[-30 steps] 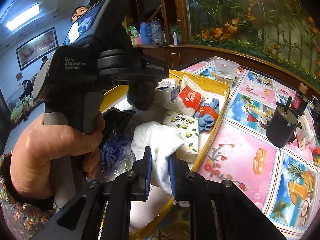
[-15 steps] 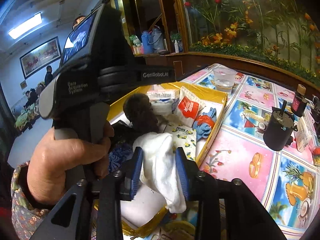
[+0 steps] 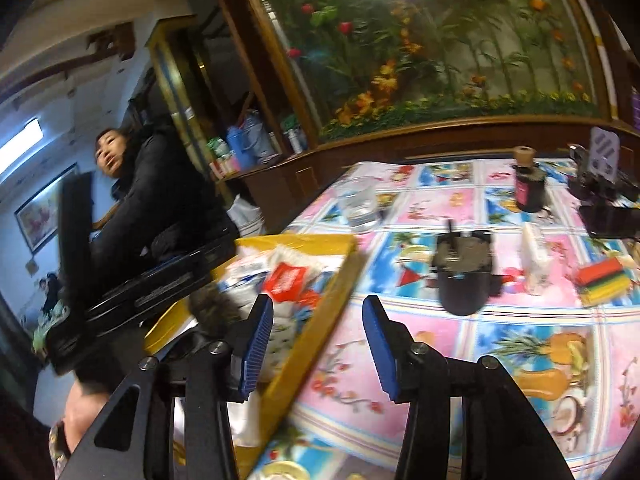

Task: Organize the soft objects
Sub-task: 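Move both grippers back toward the remaining items on the table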

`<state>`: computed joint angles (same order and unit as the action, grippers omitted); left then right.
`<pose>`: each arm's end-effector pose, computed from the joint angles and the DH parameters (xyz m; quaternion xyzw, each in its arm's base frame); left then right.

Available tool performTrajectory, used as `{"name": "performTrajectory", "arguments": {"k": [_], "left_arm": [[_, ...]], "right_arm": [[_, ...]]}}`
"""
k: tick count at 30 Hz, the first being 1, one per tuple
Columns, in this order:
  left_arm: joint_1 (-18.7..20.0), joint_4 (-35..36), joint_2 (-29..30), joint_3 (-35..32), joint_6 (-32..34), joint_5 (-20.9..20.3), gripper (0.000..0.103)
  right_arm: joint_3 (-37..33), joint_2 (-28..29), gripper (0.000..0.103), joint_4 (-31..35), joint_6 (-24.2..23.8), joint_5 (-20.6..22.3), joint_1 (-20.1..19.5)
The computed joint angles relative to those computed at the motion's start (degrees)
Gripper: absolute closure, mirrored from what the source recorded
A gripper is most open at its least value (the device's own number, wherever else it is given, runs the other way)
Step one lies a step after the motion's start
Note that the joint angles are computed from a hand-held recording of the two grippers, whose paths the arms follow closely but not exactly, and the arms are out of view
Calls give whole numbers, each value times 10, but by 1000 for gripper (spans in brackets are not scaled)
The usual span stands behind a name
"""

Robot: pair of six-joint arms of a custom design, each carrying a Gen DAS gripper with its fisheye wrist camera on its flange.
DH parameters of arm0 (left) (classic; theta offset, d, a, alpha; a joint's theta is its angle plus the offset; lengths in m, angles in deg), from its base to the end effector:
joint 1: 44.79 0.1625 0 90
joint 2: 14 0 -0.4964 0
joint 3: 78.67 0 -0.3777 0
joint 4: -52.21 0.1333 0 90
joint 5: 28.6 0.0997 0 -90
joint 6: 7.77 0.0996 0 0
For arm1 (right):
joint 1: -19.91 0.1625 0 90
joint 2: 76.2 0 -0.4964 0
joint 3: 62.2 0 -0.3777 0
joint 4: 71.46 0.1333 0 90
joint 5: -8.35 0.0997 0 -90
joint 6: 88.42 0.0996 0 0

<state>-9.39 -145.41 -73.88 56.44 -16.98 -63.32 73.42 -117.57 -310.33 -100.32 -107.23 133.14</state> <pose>-0.2503 -0.4418 0.2322 0.2089 0.8348 -0.4452 0.2476 0.2705 -0.4013 0.1432 0.1647 -0.8567 0.4647 0.1516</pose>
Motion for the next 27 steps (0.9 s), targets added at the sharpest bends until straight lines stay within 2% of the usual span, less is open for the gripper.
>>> {"name": "performTrajectory", "arguments": {"k": [3,10,13,19,27], "left_arm": [[-16,15,4,3,-8,-19,17],[-65,40,41,8,-13,-30,12],[-82,53,60,7,-17,-39,12],[-107,86,95,1,-19,-64,12],[-110,131,114,-12,-38,-88,12]], "right_arm": [[15,-20,52,-18,0,-20,-13],[50,-69,53,-48,-2,-49,-44],[61,-91,49,-43,5,-49,-62],[83,-134,49,-21,39,-41,-95],[104,-174,49,0,81,-19,-124]]}}
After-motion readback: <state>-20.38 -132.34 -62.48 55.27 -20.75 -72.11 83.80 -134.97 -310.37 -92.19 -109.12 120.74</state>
